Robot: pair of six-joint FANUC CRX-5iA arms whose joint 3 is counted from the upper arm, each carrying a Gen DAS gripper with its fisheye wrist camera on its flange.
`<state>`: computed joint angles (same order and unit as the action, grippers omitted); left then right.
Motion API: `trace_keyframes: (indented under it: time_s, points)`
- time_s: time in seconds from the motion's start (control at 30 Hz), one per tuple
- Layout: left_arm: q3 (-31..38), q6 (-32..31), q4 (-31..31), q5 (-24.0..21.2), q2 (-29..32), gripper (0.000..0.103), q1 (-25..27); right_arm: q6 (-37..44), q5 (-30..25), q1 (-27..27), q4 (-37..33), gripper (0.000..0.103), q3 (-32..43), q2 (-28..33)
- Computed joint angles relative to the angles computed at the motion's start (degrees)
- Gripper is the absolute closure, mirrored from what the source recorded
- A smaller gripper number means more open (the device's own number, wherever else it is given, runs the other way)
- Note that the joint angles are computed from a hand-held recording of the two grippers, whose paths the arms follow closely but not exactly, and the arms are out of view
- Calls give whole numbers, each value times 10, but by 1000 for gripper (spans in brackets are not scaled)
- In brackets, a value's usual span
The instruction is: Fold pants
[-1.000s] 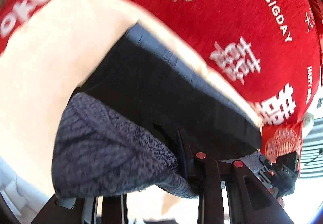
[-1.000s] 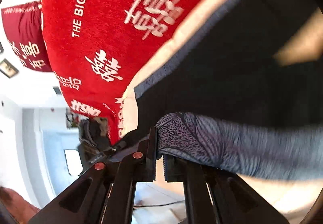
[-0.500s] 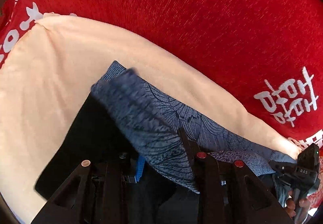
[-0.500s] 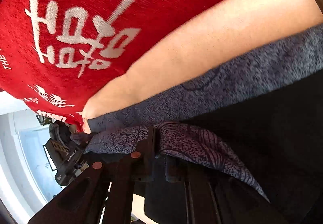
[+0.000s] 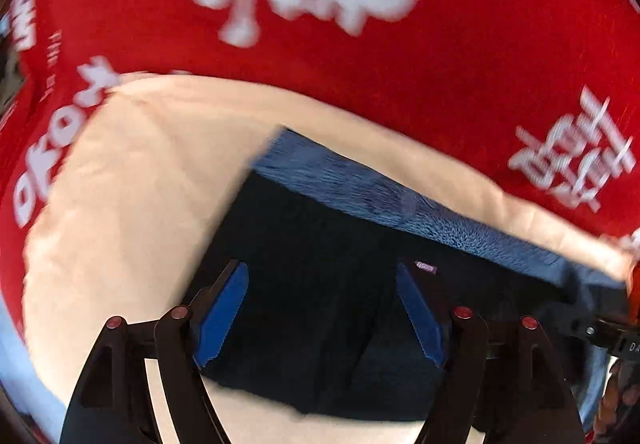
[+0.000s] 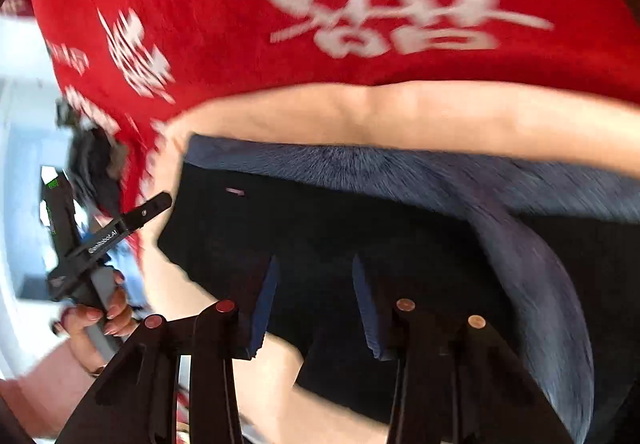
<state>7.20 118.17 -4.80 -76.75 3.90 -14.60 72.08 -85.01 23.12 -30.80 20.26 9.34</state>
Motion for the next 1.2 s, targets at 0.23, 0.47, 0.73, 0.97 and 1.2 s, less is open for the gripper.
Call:
trace_keyframes:
  time_s: [0.23, 0.47, 0.73, 0.97, 1.2]
  points:
    - [41, 49, -67, -20, 54, 24, -13, -49, 59, 17, 73, 60, 19, 52]
    - [57, 25, -71, -101, 26, 24, -55, -66, 41, -12, 62, 33, -45, -50]
    - [55, 84, -25, -162, 28, 24, -144, -82, -38, -50, 44, 32, -150, -177]
    - [98, 77, 4, -161, 67, 24, -217, -124, -73, -60, 76, 32, -228, -281]
    - [156, 27, 44, -113, 116, 24, -279, -254, -100, -11, 193, 32, -324, -434]
